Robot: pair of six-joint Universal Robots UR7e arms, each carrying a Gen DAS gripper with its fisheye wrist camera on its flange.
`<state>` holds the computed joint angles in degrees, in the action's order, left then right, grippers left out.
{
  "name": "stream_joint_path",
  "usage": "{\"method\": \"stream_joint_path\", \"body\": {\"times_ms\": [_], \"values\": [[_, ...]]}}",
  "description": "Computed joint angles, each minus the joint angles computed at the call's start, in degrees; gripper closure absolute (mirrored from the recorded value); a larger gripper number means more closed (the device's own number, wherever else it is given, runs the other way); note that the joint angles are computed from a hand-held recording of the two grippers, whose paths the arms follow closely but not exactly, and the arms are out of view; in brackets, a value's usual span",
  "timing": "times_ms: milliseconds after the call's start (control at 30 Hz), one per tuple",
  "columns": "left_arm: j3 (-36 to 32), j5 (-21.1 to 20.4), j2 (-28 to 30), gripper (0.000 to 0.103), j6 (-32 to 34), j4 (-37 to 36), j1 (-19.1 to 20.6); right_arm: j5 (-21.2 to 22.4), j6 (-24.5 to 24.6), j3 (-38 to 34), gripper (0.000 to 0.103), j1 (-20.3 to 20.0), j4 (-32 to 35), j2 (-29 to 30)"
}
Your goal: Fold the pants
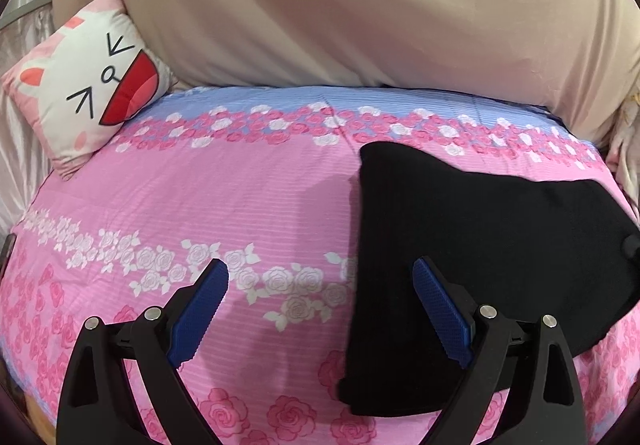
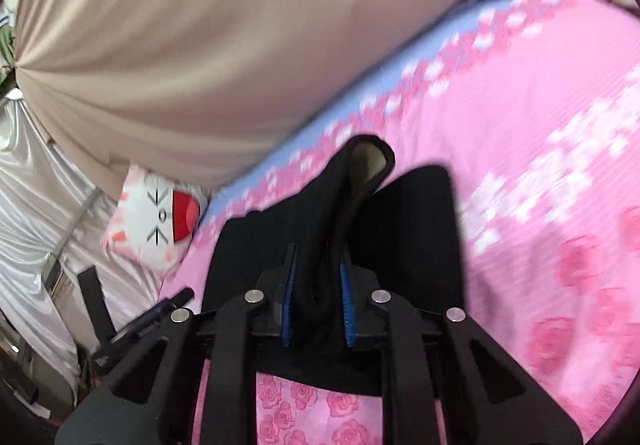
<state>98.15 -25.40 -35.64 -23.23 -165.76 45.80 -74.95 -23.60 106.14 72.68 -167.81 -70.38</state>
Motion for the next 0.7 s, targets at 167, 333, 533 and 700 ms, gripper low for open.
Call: {"method": "stream_joint_path", "body": {"times_ms": [167, 333, 533, 700], "values": [[-1.4, -1.1, 2.3, 0.012, 0.1, 0.2, 1.1, -4.7, 0.5, -1.3, 0.08, -2.8, 2.7, 2.6], [-0.7, -1.2, 2.0, 0.012, 0.4, -1.4, 0.9, -5.9, -0.1, 2.1, 0.076, -1.6, -5.8, -0.8], [-0.1, -1.4, 1.0, 0.012, -0.1, -1.5, 1.1, -6.7, -8.4, 1.9, 0.076, 4.7, -2.6, -0.7], [-0.4, -0.6, 1.9, 0.011, -1.6, -1.3, 1.2, -14.0, -13.7, -4.5, 0.076, 12.4, 3.5, 7.8]]}}
